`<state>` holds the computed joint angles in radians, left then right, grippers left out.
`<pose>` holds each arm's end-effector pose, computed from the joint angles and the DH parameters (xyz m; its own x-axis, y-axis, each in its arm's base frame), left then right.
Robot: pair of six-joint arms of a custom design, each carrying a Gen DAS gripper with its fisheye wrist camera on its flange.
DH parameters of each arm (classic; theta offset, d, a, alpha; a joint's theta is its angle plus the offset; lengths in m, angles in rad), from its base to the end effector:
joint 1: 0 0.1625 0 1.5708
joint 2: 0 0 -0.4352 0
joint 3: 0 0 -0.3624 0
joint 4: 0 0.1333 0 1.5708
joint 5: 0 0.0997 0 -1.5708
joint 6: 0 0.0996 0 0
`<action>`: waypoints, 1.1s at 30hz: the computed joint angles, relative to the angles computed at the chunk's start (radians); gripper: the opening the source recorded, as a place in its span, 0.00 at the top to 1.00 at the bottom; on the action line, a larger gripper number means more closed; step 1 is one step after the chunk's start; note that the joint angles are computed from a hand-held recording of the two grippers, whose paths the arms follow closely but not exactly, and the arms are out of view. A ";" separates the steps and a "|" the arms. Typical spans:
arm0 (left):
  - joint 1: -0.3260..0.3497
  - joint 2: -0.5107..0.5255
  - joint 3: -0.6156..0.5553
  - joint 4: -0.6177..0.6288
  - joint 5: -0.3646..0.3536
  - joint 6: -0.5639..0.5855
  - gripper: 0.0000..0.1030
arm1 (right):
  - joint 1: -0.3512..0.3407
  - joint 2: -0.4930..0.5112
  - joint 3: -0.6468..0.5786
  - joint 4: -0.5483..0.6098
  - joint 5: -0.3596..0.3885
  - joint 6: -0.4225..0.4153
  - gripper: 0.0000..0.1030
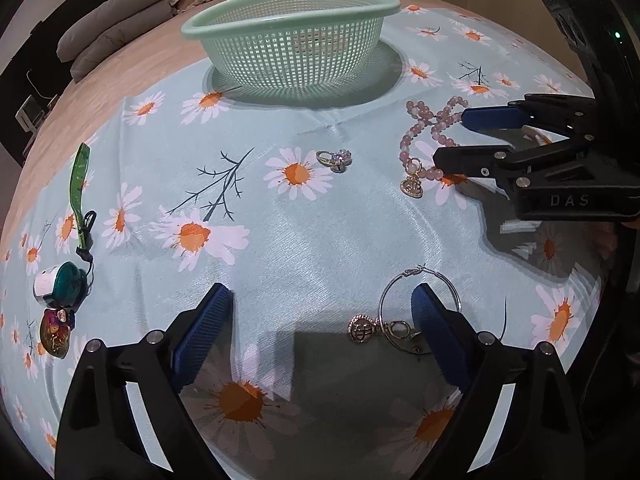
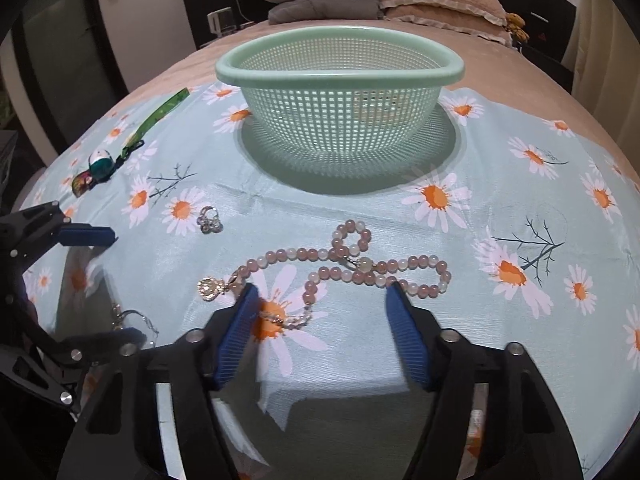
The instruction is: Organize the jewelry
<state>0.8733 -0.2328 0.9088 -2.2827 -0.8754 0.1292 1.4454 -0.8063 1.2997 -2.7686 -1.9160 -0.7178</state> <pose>-0.3683 -0.7463 -0.0367 -0.5155 0.5703 -0.6396 0.7143 0.6983 0.0469 0.0041 -0.7636 0.2981 -0.7453 -0.2448 0.6202 -0.5243 0.7899 -0.3182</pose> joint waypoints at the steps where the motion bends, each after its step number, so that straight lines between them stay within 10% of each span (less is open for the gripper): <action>1: -0.001 -0.005 0.009 -0.003 0.003 -0.001 0.15 | 0.000 -0.003 0.000 0.019 0.012 -0.002 0.65; 7: -0.005 -0.039 0.068 -0.018 0.011 -0.011 0.28 | 0.002 -0.015 0.000 0.102 0.047 -0.023 0.92; 19: -0.015 -0.109 0.164 0.042 0.018 -0.088 0.60 | -0.002 -0.030 0.000 0.145 0.057 0.004 0.94; 24: -0.012 -0.130 0.182 0.074 0.001 -0.120 0.92 | -0.004 -0.038 0.009 0.127 0.048 0.016 0.94; 33: -0.011 -0.163 0.208 0.092 0.014 -0.164 0.97 | -0.015 -0.063 0.011 0.132 0.064 0.041 0.94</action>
<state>0.8623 -0.3958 1.1170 -2.1902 -0.8615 -0.0345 1.4303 -0.8695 1.3102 -2.6366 -1.8519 -0.6770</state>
